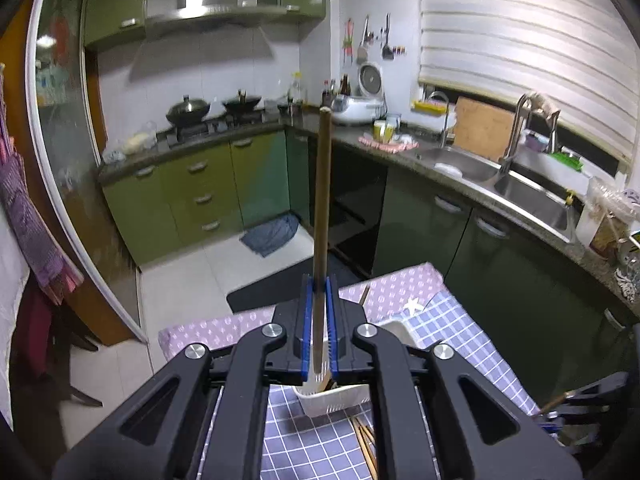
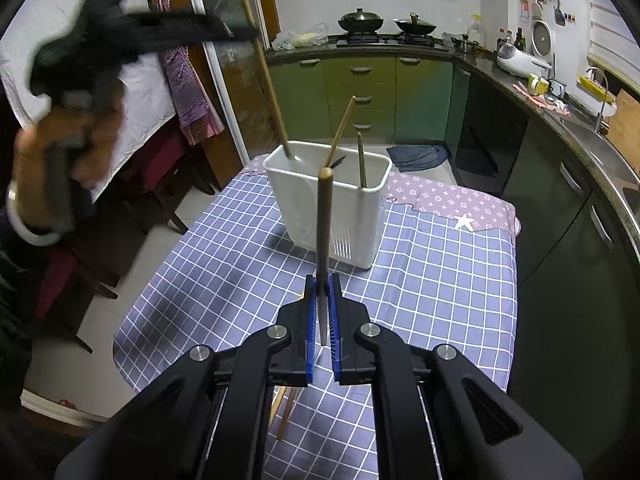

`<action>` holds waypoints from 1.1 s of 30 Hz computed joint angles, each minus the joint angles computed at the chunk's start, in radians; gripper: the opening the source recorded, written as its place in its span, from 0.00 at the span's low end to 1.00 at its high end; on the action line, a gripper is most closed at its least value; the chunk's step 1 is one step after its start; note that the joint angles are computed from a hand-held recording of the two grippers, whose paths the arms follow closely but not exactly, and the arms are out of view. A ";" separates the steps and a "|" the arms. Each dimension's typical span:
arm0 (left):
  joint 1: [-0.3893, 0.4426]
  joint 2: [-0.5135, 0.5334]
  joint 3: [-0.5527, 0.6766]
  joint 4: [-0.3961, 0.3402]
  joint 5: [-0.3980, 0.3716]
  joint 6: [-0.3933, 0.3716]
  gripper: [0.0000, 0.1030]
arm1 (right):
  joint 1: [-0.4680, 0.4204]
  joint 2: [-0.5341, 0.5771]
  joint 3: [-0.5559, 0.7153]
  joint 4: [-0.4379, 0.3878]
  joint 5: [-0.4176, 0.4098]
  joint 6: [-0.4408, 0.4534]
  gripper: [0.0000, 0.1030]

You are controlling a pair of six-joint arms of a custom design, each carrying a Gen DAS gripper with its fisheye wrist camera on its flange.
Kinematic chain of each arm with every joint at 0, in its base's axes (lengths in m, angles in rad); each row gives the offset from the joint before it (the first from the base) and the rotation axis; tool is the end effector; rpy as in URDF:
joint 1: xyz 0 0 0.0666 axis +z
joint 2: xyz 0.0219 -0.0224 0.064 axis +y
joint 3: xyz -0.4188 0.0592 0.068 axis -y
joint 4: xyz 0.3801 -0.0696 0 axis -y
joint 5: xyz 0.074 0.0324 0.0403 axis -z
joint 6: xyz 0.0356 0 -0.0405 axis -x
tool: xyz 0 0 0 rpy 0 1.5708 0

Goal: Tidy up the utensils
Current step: 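Drop the chopstick into the holder with the left gripper while the right carries its chopstick over, then lower the chopstick into the holder and open the right gripper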

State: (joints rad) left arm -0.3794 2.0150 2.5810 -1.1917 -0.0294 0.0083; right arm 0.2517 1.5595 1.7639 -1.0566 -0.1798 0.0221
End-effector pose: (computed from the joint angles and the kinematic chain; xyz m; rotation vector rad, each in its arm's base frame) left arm 0.6252 -0.2486 0.6190 0.3900 2.1675 -0.1851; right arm 0.5108 0.1375 0.5451 -0.4129 2.3949 0.3220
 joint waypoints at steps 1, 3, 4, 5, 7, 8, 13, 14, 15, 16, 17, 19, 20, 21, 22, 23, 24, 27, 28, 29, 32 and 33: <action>0.000 0.008 -0.006 -0.006 0.002 0.001 0.06 | 0.000 -0.001 0.001 0.003 -0.001 0.000 0.07; 0.002 -0.004 -0.063 0.008 0.004 0.002 0.07 | 0.001 -0.002 0.014 0.005 0.001 0.000 0.07; 0.004 -0.015 -0.102 0.021 0.003 0.001 0.07 | 0.000 -0.001 0.024 0.006 0.000 -0.001 0.07; 0.004 -0.023 -0.132 0.029 0.001 -0.004 0.09 | 0.001 0.004 0.041 0.006 0.001 -0.003 0.07; 0.001 -0.048 -0.209 0.048 -0.008 -0.012 0.20 | -0.001 0.022 0.086 -0.004 -0.008 -0.005 0.07; 0.003 -0.056 -0.234 0.049 -0.004 -0.011 0.29 | 0.000 0.035 0.120 -0.008 -0.015 -0.010 0.07; 0.016 -0.147 -0.393 0.105 0.019 0.009 0.30 | 0.006 0.099 0.285 0.006 -0.018 -0.039 0.07; 0.020 -0.175 -0.435 0.123 0.025 0.014 0.32 | 0.006 0.120 0.333 0.007 -0.019 -0.052 0.07; 0.023 -0.193 -0.460 0.132 0.033 0.015 0.35 | 0.006 0.136 0.365 0.008 -0.018 -0.059 0.07; 0.024 -0.216 -0.492 0.142 0.035 0.017 0.40 | 0.007 0.161 0.411 0.009 -0.006 -0.068 0.07; 0.026 -0.245 -0.535 0.157 0.032 0.016 0.44 | 0.008 0.184 0.449 0.017 0.013 -0.080 0.07; 0.025 -0.286 -0.595 0.178 0.036 0.010 0.44 | 0.009 0.236 0.532 0.001 0.045 -0.095 0.07; 0.026 -0.311 -0.630 0.188 0.040 0.005 0.44 | 0.007 0.260 0.570 -0.015 0.050 -0.104 0.07; 0.027 -0.329 -0.656 0.193 0.044 0.002 0.44 | 0.003 0.291 0.613 -0.033 0.052 -0.117 0.07; 0.029 -0.342 -0.674 0.195 0.049 -0.001 0.44 | 0.001 0.321 0.652 -0.052 0.057 -0.121 0.07; 0.030 -0.356 -0.693 0.194 0.053 -0.005 0.44 | 0.002 0.346 0.685 -0.067 0.068 -0.122 0.07; 0.032 -0.363 -0.704 0.194 0.056 -0.007 0.44 | 0.001 0.367 0.707 -0.078 0.076 -0.122 0.07; 0.037 -0.384 -0.737 0.185 0.072 -0.001 0.45 | -0.002 0.410 0.737 -0.105 0.080 -0.122 0.07; 0.038 -0.386 -0.743 0.181 0.073 -0.001 0.46 | -0.002 0.422 0.743 -0.114 0.083 -0.122 0.07; 0.036 -0.387 -0.750 0.177 0.069 -0.001 0.46 | -0.002 0.440 0.761 -0.138 0.083 -0.121 0.07; 0.041 -0.377 -0.751 0.149 0.088 0.012 0.46 | 0.004 0.460 0.758 -0.157 0.091 -0.105 0.07; 0.041 -0.374 -0.751 0.142 0.096 0.018 0.46 | 0.003 0.456 0.740 -0.151 0.090 -0.098 0.12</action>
